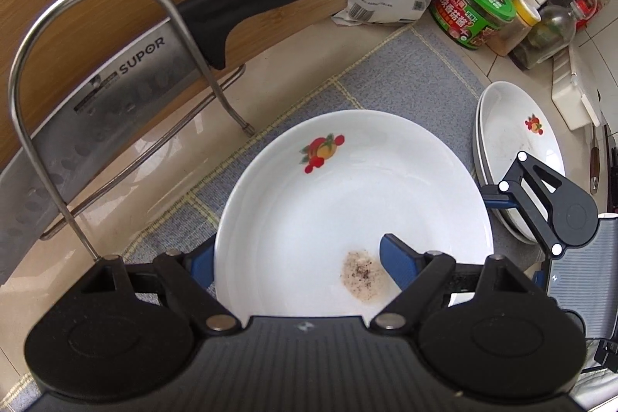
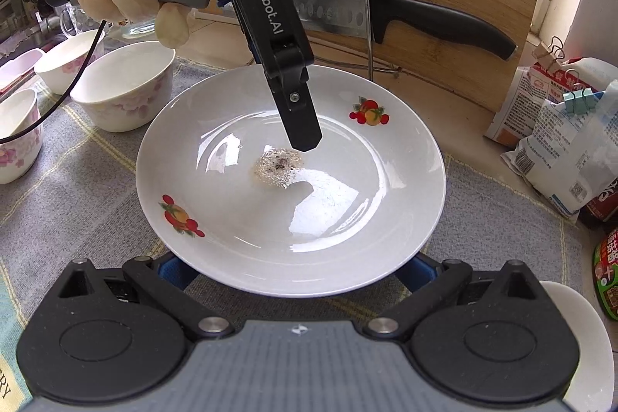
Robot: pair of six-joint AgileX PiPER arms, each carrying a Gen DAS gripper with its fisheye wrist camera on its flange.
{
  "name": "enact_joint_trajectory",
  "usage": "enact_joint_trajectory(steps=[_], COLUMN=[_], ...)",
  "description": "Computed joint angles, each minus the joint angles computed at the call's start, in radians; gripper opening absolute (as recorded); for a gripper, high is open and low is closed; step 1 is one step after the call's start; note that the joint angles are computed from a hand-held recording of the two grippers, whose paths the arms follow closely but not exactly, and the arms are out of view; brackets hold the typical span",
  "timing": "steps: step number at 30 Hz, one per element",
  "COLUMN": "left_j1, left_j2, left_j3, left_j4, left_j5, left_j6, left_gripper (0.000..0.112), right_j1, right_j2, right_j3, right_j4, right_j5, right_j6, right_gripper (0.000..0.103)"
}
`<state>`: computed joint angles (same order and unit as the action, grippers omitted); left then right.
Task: Organize plates and bowls
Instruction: 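Carry the stained plate with the right tool toward the plate stack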
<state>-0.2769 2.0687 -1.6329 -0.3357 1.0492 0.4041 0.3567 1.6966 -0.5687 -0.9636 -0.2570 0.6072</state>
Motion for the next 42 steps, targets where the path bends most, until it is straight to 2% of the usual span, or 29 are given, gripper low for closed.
enact_joint_trajectory(steps=[8, 16, 31, 42], left_j1=[-0.026, -0.062, -0.155, -0.24], left_j2=[-0.066, -0.122, -0.158, -0.111], left_j3=[0.058, 0.106, 0.129, 0.054], left_j4=[0.018, 0.033, 0.054, 0.067], left_j5=[-0.018, -0.035, -0.056, -0.034], left_j6=[-0.024, -0.047, -0.091, -0.114], left_gripper=[0.084, 0.084, 0.084, 0.084], right_j1=[-0.003, 0.001, -0.013, -0.135], right_j2=[-0.081, -0.157, -0.31, -0.447], right_j3=[0.046, 0.098, 0.215, 0.289], right_j4=[-0.077, -0.09, -0.015, -0.34], right_j5=[0.008, 0.016, 0.043, 0.035], right_j6=[0.075, 0.098, 0.053, 0.33], right_gripper=[0.103, 0.103, 0.103, 0.103])
